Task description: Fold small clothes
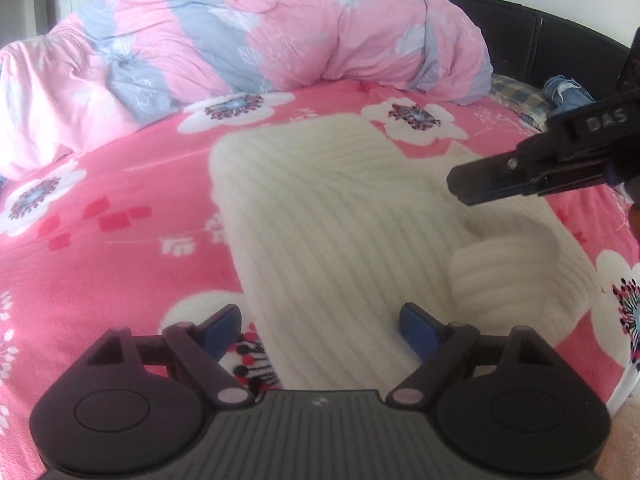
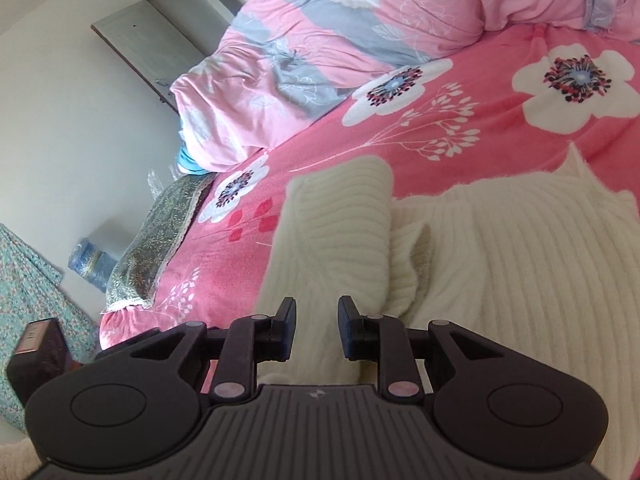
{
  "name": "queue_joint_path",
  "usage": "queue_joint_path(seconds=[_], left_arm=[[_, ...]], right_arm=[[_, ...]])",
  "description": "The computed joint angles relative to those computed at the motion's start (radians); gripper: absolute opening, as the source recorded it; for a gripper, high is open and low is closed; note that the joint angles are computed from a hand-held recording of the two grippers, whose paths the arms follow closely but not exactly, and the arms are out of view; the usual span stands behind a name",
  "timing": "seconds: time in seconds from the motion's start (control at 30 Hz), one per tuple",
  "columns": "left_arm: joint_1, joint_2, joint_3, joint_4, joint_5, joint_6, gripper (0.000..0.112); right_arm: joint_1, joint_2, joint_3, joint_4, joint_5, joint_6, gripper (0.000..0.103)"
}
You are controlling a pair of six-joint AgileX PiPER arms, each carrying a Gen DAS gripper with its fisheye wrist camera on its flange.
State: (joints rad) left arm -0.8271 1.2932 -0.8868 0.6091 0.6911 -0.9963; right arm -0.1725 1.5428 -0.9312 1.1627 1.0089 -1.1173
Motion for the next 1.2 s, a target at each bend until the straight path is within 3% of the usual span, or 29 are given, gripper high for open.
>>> queue_joint_path(seconds=[0.07, 0.13, 0.27, 0.3, 0.4, 0.5, 0.57, 0.9, 1.07, 1.2], left_arm=[[-0.019, -0.014, 0.041, -0.006, -0.041, -0.029, 0.089], [-0.044, -0.022, 0.067, 0.03, -0.058, -0.069, 0.089], [-0.003, -0.074, 0.103, -0.03, -0.117, -0.007, 0.089], [0.012, -0.089, 0.11, -0.03, -0.13, -0.006, 0.089], [0.035, -0.11, 0.116, 0.031, -0.13, -0.048, 0.089], [0.09, -0.068, 0.091, -0.041, -0.132, 0.032, 0.089], [0.128, -0.049, 0.092, -0.13, -0.159, 0.11, 0.089], [0.167, -0.039, 0.128, -0.21, -0.219, 0.168, 0.089], [0.169, -0.04, 0.134, -0.215, -0.231, 0.174, 0.089], [0.181, -0.036, 0.138, -0.235, -0.247, 0.19, 0.089]], right_arm=[[-0.026, -0.072, 0.056, -0.02, 0.044, -0.039, 0.103], [-0.02, -0.13, 0.108, -0.094, 0.034, -0.064, 0.103], [0.11, -0.195, 0.21, -0.356, -0.206, 0.074, 0.103], [0.114, -0.197, 0.224, -0.376, -0.231, 0.085, 0.103], [0.039, -0.21, 0.218, -0.311, -0.157, 0.069, 0.103], [-0.051, -0.186, 0.183, -0.169, -0.05, 0.031, 0.103], [-0.068, -0.146, 0.154, -0.104, -0.031, 0.061, 0.103], [0.007, 0.067, -0.012, 0.154, -0.094, 0.129, 0.103], [0.075, 0.236, -0.157, 0.086, -0.16, 0.302, 0.103], [0.074, 0.249, -0.129, 0.13, -0.143, 0.252, 0.103]])
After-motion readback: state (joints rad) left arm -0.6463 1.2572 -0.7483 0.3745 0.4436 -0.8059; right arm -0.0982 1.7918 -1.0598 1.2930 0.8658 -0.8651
